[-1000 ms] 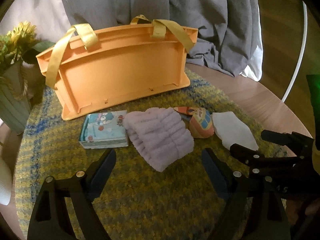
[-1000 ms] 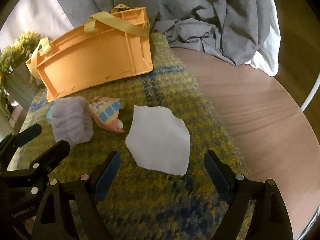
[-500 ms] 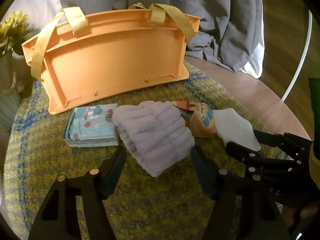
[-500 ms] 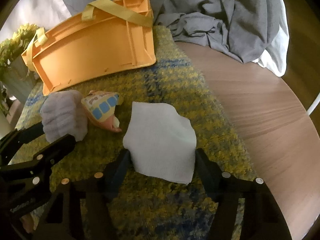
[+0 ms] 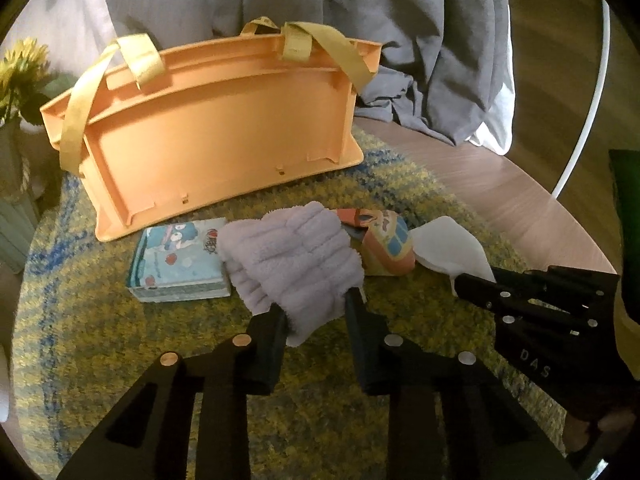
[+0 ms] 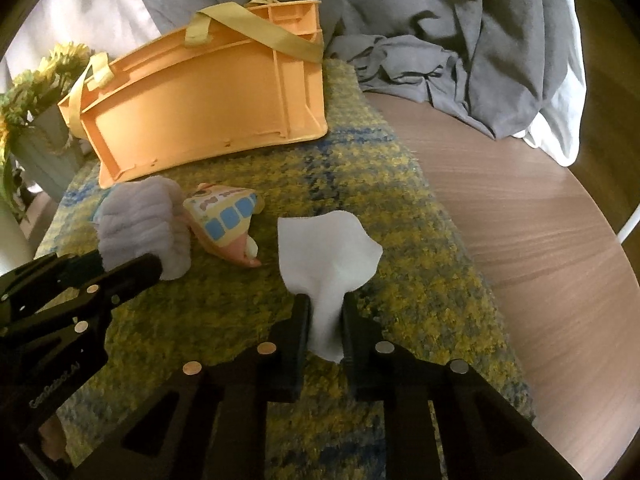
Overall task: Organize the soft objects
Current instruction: 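Close the left tool on the lavender towel while the right tool grasps the white cloth, then lift and carry the lavender towel and white cloth over the crate with both tools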
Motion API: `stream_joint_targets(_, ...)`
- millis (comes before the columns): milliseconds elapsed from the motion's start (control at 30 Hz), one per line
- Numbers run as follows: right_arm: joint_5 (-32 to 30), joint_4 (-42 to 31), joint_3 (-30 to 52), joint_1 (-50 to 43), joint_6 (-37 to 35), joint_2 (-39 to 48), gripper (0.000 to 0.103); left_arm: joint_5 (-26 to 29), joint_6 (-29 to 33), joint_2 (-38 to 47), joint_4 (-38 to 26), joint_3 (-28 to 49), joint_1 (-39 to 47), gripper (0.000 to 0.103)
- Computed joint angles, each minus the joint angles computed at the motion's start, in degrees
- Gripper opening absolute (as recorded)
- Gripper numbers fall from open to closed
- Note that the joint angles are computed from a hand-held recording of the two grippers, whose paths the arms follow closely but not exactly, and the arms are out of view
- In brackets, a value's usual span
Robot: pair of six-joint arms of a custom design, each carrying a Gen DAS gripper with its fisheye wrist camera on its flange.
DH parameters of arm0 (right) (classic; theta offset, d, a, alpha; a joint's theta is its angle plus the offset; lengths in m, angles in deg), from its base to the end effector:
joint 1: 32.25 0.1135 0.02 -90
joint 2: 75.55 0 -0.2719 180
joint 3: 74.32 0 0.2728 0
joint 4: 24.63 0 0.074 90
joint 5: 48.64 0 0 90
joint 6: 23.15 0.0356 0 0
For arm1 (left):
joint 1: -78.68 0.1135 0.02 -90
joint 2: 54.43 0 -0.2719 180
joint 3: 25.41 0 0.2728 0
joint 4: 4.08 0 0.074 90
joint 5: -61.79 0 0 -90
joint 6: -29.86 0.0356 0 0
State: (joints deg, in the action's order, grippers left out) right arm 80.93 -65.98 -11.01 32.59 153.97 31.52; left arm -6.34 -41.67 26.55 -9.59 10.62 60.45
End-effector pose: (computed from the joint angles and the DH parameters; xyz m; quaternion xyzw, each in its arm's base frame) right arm 0.1504 0.2669 0.0837 0.1958 0.9196 -0.0430 0.3378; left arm 0.2225 -0.0872 0.1068 0.3518 0.8568 -0.1778 0.3325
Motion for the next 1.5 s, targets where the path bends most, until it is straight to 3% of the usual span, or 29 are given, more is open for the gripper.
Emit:
stream_joint_targets(833,8.5,-11.8,4.3,6.2,3.8,-7.8,0.015,3.6,-2.8,-21.8,-11.6,-1.9,4.5,0.020)
stream_joint_targets(1200,14.1,-14.4,7.9,7.5,-0.7,-10.8,0.015,2.6,-6.2,-31.3,-16.6,-0.4,6.4,0.020)
stream_joint_targets(1500,18.0,-11.8,8.9,7.1,-8.6,-13.8,0.015,2.2,-8.1,-34.9,-18.4,1.8,8.2,0.020)
